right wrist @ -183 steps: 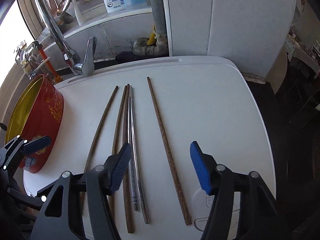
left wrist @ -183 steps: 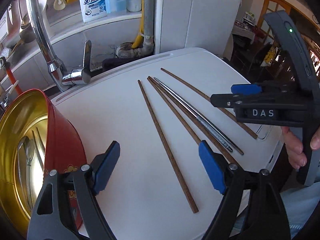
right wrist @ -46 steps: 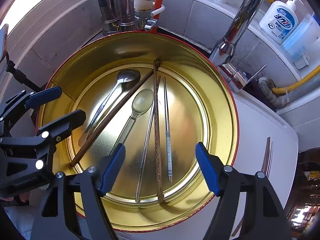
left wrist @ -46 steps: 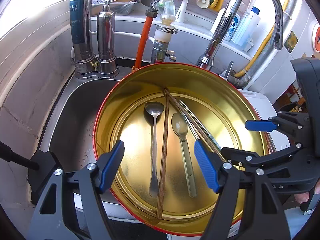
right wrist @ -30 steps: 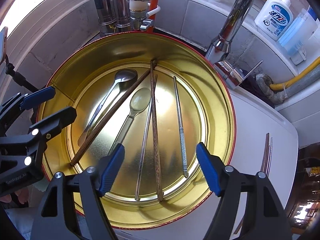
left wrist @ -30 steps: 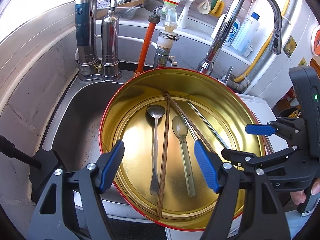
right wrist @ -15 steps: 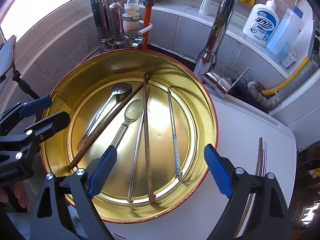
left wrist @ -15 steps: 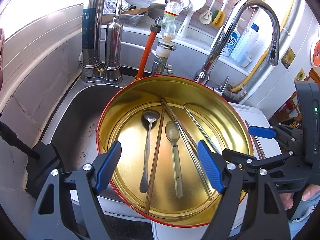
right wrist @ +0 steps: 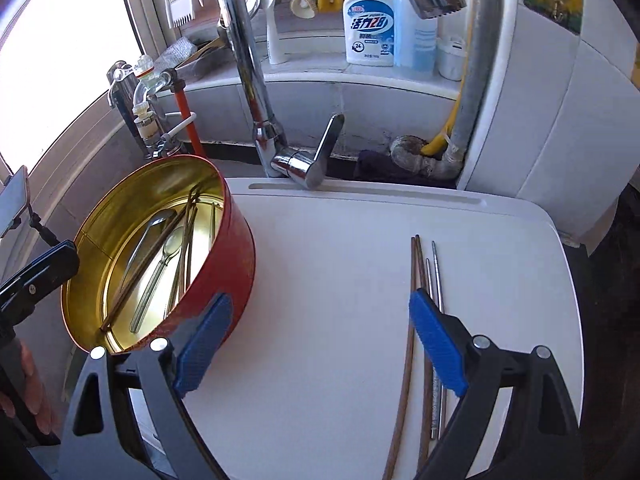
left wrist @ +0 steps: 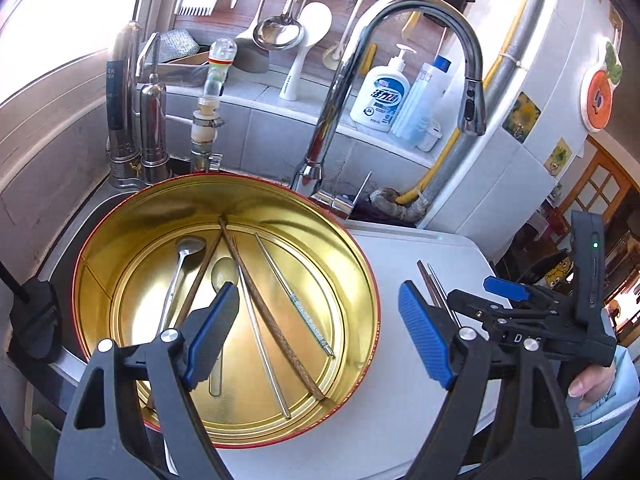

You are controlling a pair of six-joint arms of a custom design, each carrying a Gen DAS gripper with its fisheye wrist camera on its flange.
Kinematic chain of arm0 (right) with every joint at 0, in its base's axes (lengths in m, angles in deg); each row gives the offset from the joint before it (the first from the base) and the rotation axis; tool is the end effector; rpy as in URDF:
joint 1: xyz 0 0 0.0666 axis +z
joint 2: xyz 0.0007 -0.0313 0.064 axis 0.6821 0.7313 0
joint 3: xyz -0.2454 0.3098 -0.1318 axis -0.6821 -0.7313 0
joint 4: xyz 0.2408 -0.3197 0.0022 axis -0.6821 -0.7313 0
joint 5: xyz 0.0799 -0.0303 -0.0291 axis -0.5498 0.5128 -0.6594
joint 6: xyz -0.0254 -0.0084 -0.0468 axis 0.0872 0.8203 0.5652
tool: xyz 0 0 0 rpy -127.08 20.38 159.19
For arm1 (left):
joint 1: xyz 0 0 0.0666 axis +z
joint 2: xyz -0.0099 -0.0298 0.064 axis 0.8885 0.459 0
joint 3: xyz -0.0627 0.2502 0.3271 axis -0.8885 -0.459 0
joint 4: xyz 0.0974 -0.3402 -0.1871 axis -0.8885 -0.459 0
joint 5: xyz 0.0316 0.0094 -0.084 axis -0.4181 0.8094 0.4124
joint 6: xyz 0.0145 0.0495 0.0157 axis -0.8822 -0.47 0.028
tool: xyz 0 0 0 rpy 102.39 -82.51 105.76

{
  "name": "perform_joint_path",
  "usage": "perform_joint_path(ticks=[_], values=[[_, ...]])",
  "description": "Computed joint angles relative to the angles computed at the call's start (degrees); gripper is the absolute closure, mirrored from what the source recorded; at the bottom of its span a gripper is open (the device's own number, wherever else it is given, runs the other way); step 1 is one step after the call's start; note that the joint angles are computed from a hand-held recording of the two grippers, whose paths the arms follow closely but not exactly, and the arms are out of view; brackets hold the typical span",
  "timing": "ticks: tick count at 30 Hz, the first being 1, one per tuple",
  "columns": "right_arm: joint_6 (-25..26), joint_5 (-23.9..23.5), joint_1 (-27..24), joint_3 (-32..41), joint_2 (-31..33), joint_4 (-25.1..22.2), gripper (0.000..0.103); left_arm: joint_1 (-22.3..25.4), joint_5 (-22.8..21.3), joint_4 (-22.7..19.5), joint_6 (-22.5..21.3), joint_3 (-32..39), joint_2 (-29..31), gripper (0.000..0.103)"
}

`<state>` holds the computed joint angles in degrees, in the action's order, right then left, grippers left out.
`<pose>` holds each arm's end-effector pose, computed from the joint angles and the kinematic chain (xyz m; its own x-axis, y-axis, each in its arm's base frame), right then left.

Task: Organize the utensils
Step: 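Withdraw both open grippers back over the remaining chopsticks, then close the right gripper on a steel chopstick while the left gripper grasps a wooden chopstick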

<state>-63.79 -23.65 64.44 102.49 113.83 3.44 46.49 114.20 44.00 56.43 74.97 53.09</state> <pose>0.4744 0.1742 0.3757 -0.7444 0.3052 -0.5939 0.2964 0.9480 0.1156 0.5664 -0.1813 0.4039 -0.7012 0.2345 -0.6733 0.5528 0.7752 -0.3057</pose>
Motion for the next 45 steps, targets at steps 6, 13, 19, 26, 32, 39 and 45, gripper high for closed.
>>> perform_joint_path(ticks=[6, 13, 19, 26, 32, 39, 45], values=[[-1.8, -0.9, -4.1, -7.3, -5.9, 0.8, 0.012, -4.7, -1.0, -1.8, -0.5, 0.1, 0.1, 0.023], [-2.0, -2.1, -7.9, -12.7, -8.7, -0.3, 0.012, -9.9, -1.2, -8.1, -6.0, 1.7, 2.7, 0.023], [-1.1, -5.9, -10.5, -16.7, -10.6, 0.3, 0.018, -14.7, -1.4, -11.5, -11.1, 2.5, 5.3, 0.023], [2.5, -10.4, -11.9, -14.5, -6.6, -0.4, 0.033, -19.6, -9.3, -8.0, -12.3, 0.5, 7.0, 0.023], [4.8, -9.5, -11.4, -12.8, -3.5, -1.5, 0.039, -21.9, -15.6, -4.6, -13.9, -0.9, 7.5, 0.023], [5.6, -9.6, -11.5, -11.7, -2.0, -1.7, 0.043, -22.1, -17.8, -2.6, -12.9, -0.9, 8.5, 0.023], [6.1, -8.7, -11.0, -11.4, -1.6, -1.7, 0.051, -21.4, -16.4, -3.7, -12.1, -0.2, 9.4, 0.031]])
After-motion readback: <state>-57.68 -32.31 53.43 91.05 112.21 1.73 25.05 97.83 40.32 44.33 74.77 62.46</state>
